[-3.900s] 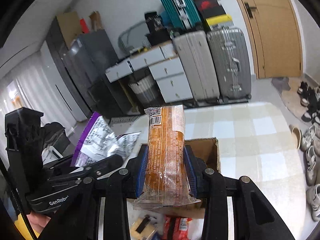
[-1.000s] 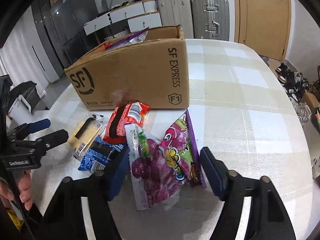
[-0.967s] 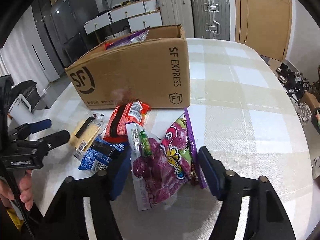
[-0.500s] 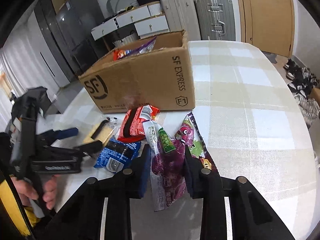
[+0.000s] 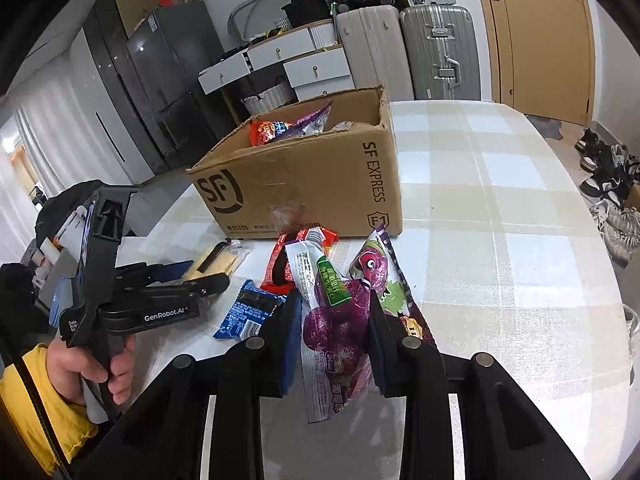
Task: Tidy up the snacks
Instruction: 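Grasp the cracker pack with the left tool while the right tool grasps the grape candy bag, then lift the cracker pack and grape candy bag and carry them over the box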
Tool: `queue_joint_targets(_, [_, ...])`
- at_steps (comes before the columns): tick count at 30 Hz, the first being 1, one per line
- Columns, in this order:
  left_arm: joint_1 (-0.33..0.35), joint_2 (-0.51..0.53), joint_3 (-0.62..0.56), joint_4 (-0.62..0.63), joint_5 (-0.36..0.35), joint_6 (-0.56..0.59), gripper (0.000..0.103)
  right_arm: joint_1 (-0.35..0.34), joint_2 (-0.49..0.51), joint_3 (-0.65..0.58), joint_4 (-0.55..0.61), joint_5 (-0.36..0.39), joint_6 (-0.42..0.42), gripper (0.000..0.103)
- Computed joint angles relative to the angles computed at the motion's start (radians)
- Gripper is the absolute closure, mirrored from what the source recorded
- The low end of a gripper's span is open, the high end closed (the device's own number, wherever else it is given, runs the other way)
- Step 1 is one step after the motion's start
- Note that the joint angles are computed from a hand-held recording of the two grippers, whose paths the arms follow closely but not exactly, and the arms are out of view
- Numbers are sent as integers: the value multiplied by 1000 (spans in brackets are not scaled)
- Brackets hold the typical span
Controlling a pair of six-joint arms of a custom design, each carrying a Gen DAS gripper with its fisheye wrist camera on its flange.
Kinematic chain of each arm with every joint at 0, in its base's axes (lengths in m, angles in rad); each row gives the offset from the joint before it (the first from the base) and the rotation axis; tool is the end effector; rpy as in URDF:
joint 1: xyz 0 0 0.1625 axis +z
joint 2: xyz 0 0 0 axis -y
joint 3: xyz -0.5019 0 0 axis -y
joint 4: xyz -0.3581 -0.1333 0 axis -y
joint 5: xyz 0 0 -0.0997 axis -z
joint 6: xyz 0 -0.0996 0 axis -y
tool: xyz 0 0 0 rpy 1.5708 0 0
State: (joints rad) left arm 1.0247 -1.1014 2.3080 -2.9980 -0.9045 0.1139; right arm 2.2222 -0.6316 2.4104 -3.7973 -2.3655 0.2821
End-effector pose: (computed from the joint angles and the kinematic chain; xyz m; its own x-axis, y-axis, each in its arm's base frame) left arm -0.0771 -0.5020 0.2209 -0.6796 0.3856 -0.6241 0.5878 0.7952 -0.1489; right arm 0.3230 -0.3211 0.0887 -0.8671 0.0276 0.4974 -0.3177 0.7384 -0.5949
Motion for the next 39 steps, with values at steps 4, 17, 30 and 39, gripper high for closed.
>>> queue_joint_targets(4, [14,-24,-6,29,-21,-8,48,3,2,2,-12,-9,1,73])
queue_joint_targets(17, [-85,-252,110,-33,-23,-3,48,73,-1,23,-187,-44,-1,73])
queue_joint_targets(30, [-195,-422,158,35,-26,-52,48,156,22,-39,-187,-54,12,73])
queue_joint_targets(39, [-193,-438,20,126,-95,-66,48,173,-60,-157,-79,6,-54,73])
